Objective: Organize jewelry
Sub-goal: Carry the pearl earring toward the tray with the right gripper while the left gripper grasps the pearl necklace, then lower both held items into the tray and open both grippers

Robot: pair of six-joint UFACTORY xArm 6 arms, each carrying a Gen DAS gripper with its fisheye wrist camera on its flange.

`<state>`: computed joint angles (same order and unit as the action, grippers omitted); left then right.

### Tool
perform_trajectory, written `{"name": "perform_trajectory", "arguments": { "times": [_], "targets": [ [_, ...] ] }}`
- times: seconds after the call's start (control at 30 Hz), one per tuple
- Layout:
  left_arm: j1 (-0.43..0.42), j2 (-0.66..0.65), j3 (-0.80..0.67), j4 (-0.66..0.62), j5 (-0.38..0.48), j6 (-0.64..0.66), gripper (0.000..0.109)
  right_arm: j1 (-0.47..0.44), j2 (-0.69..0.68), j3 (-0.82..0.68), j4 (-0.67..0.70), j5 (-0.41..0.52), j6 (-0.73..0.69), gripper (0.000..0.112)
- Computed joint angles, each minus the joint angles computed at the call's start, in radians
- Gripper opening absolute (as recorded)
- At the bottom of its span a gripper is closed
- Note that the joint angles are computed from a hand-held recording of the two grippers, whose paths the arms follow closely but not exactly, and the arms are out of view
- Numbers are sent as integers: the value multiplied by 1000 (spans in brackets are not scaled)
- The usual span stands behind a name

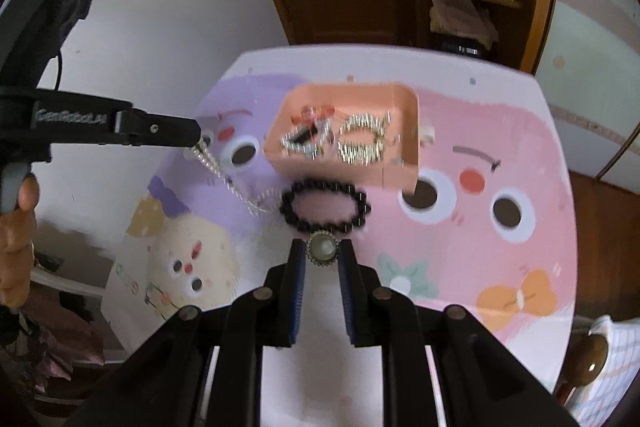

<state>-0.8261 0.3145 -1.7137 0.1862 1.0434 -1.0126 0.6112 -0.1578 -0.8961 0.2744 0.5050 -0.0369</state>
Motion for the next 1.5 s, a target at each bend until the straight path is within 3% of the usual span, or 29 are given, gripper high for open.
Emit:
{"name": "perform_trajectory", "arguments": {
  "times": [0.37,0.77,1.13,1.4,1.5],
  "targets": [
    [-15,60,-246,114,105,26,3,-36,80,-214,-68,20,29,16],
    [16,208,-488,124,160,91,3,-53,254,-406,-92,37,38,16],
    [47,279,-535,65,114,148,3,-68,372,-480,-83,56,35,16],
    [50,414,-725,55,151,209,3,-83,434,-520,-48,80,1,16],
    [49,512,-876,73,204,231,3,-88,454,-532,-37,86,-7,16]
  ]
}}
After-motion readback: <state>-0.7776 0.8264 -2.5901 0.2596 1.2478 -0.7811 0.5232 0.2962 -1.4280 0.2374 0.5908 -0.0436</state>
